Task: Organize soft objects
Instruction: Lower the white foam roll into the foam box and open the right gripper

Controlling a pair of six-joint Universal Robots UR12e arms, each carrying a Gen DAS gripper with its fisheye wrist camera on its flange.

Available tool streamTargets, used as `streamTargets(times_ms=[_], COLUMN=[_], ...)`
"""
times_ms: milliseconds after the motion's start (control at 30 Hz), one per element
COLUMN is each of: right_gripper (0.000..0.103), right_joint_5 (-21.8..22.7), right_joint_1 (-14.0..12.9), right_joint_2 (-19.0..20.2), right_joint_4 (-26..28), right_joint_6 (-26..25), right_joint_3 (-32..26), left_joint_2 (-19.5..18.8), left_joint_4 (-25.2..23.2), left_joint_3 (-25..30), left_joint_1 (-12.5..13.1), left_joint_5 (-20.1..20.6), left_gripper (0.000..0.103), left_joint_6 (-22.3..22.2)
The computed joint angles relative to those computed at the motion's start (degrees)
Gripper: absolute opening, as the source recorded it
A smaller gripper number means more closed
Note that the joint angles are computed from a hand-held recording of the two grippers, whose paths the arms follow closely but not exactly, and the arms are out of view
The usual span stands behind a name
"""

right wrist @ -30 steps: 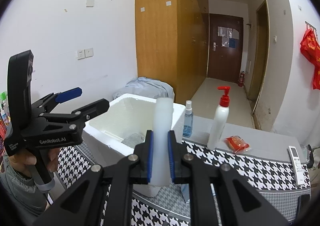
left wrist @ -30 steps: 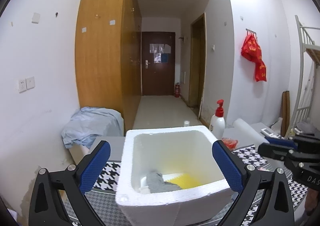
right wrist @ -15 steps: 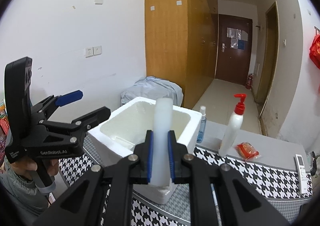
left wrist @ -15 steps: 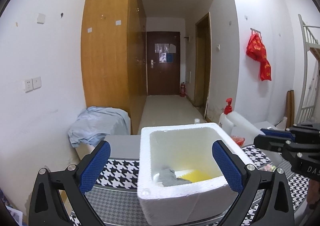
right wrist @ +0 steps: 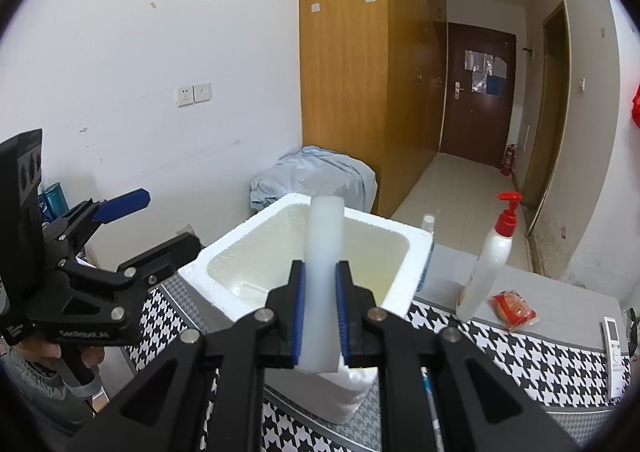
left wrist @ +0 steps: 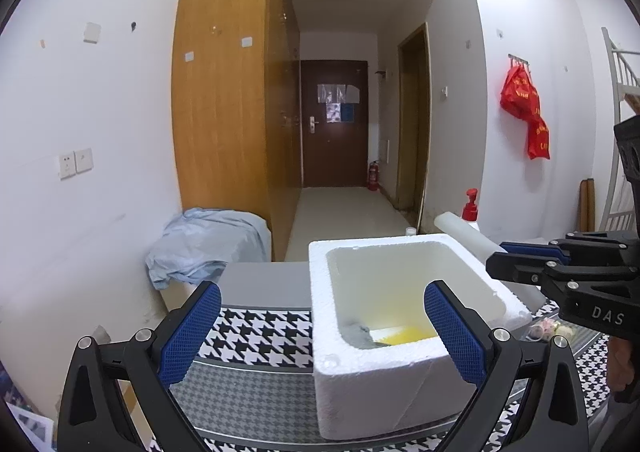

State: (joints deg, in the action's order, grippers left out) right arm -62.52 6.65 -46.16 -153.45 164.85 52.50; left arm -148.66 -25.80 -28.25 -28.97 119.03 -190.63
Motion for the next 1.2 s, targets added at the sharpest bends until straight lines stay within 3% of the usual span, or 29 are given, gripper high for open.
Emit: streamTargets(times_ms=[667,767,800,833,1200], right_gripper=[0.021,0.034,0.052,0.061,0.061], right_joint_5=[-1.9,-1.5,-1.7,-1.7,1.1], right_joint_1=[1.2,1.3,1.4,1.4,0.4], right_joint_2=[2.4,2.6,2.5,2.4,0.3], right_joint_4=[3.4,3.9,3.5,2.9,0.6], right_joint_6=[-0.6,-1.1,-1.3,-1.5,-0.1], right_joint_3=[-4.6,-4.9,-4.6,-4.3,-0.6], left_joint_2=[2.8,3.0,3.1,3.1,3.7], left_joint_4=[1.6,1.4,1.5,1.4,1.4], left_joint_3=[-5.2,-5.5,-5.5,-5.6,-6.5], left_joint_1=[0.8,0.8,0.8,0.8,0.4], left_joint_5=[-1.1,-1.2,-1.1,-1.0,-0.7], left_gripper=[0.102,0.102,0.102,0.102,0.102], left_joint_6=[-0.7,-1.1,-1.0,-1.1,-1.5])
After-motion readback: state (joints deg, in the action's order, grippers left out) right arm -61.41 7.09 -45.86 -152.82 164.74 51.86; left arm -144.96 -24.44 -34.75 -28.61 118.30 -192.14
